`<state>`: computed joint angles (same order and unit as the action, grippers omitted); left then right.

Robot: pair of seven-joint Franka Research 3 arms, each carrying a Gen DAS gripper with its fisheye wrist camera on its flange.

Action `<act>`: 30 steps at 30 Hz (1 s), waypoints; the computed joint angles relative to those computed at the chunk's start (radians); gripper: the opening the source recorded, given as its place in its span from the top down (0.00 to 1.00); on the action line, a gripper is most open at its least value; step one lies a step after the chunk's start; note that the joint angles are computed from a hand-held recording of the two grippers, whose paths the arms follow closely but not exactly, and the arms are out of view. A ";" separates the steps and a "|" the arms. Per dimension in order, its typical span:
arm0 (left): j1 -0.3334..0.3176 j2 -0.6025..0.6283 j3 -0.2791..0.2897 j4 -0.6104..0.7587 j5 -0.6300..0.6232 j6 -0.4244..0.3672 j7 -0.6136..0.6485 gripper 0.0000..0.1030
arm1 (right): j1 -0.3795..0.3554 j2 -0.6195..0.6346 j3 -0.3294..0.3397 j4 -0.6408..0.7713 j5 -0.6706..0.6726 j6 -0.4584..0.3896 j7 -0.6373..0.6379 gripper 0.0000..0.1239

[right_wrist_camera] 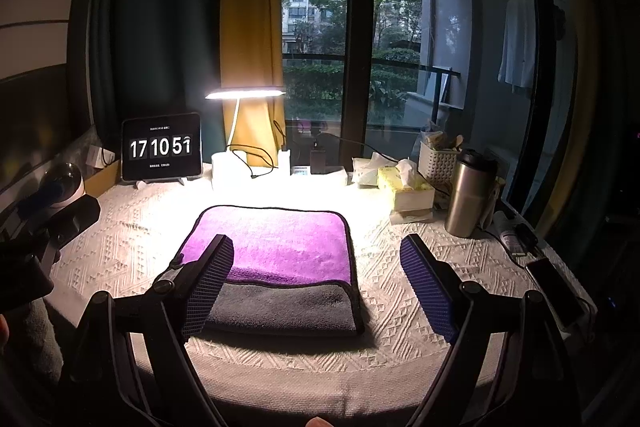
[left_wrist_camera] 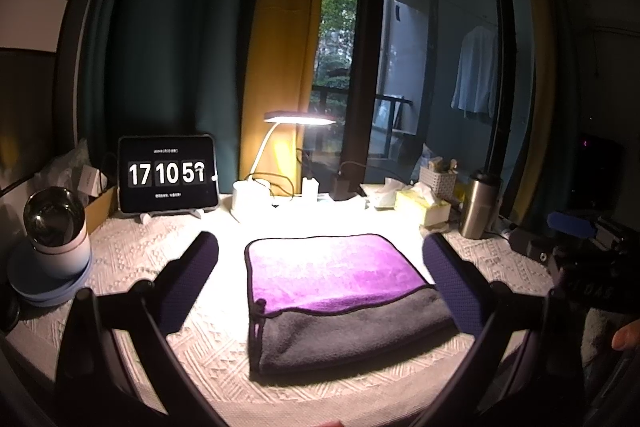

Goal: Fold towel

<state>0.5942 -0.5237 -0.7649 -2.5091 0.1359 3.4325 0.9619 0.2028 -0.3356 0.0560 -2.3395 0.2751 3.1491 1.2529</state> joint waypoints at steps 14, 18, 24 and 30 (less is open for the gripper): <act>-0.045 0.015 0.042 -0.002 0.011 -0.018 -0.006 0.00 | -0.004 0.000 0.004 -0.001 -0.007 -0.001 0.009 0.29; -0.057 0.021 0.053 0.001 0.021 -0.023 -0.004 0.00 | -0.005 0.001 0.006 0.000 -0.009 -0.003 0.011 0.29; -0.065 0.023 0.061 0.005 0.029 -0.036 -0.014 0.00 | -0.005 0.001 0.005 0.001 -0.010 -0.005 0.012 0.29; -0.070 0.029 0.071 0.010 0.045 -0.040 -0.025 0.00 | -0.006 0.000 0.007 -0.002 -0.011 -0.003 0.015 0.29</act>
<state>0.5245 -0.4951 -0.6936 -2.4991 0.1811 3.3930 0.9365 0.1967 -0.3353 0.0632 -2.3418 0.2641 3.1456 1.2681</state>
